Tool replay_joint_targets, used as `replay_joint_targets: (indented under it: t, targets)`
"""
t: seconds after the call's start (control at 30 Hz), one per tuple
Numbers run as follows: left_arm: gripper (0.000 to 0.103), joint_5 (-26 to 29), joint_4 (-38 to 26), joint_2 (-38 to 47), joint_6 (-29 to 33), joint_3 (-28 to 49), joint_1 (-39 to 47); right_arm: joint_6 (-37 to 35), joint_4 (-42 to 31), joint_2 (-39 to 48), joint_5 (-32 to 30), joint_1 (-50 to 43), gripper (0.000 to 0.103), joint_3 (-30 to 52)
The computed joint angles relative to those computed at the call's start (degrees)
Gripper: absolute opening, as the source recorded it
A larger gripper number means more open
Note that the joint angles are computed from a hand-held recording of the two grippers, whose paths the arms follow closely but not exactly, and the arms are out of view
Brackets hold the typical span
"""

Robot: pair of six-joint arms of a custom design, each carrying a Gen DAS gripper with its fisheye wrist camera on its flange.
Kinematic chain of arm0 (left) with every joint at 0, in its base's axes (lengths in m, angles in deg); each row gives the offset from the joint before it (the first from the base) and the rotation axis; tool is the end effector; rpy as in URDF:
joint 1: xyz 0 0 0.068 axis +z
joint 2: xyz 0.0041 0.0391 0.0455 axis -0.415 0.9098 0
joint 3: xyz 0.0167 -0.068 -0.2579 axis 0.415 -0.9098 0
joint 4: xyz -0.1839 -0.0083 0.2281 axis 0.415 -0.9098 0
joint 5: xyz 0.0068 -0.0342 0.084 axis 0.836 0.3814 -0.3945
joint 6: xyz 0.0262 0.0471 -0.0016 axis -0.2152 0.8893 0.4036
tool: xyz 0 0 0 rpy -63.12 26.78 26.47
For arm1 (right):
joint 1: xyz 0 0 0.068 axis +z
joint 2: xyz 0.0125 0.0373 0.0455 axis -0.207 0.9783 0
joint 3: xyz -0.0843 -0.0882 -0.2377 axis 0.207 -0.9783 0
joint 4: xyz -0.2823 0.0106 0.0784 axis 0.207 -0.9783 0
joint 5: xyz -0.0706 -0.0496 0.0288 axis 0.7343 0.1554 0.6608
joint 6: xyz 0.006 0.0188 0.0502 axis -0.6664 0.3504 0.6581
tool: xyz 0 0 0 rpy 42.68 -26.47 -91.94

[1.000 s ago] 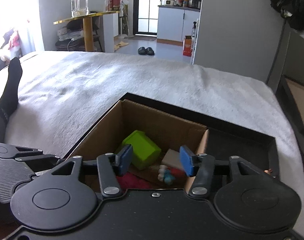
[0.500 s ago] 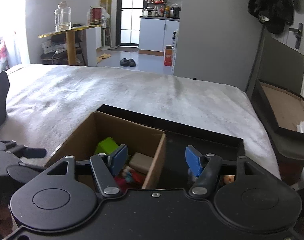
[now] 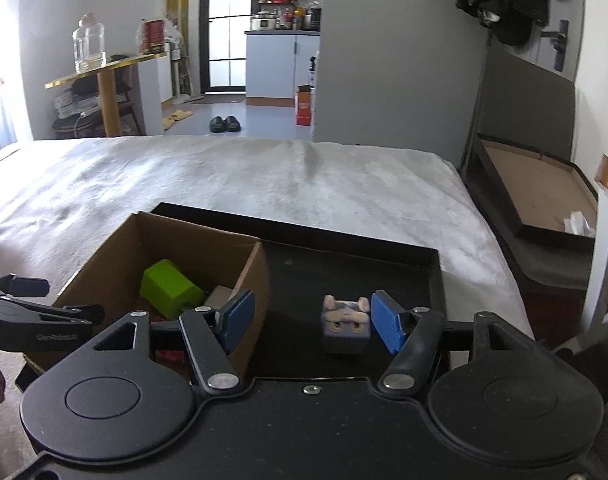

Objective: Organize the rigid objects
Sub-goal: 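Move the right gripper to the girl figurine with red bow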

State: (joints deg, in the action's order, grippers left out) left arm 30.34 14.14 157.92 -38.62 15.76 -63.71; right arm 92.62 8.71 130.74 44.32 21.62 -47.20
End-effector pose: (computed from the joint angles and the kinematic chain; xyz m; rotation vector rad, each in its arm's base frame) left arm 0.2137 -0.1489 0.1911 -0.0904 2.3981 0.2093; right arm 0.2284 0.1401 0.2099 -0.2999 2.1856 0.1226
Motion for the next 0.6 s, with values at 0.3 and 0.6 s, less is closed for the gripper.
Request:
replay_joint_targets:
  t: [0.3, 0.6]
  targets:
    - [0.074, -0.1, -0.5, 1.3, 1.1, 1.6, -1.5, 0.2, 0.5, -2.7, -2.2, -4.7, 0.07, -3.4]
    - [0.074, -1.3, -2.2, 3.0, 0.2, 3.5, -2.0, -0.6, 2.9, -1.5, -5.2, -9.4, 0.074, -5.3]
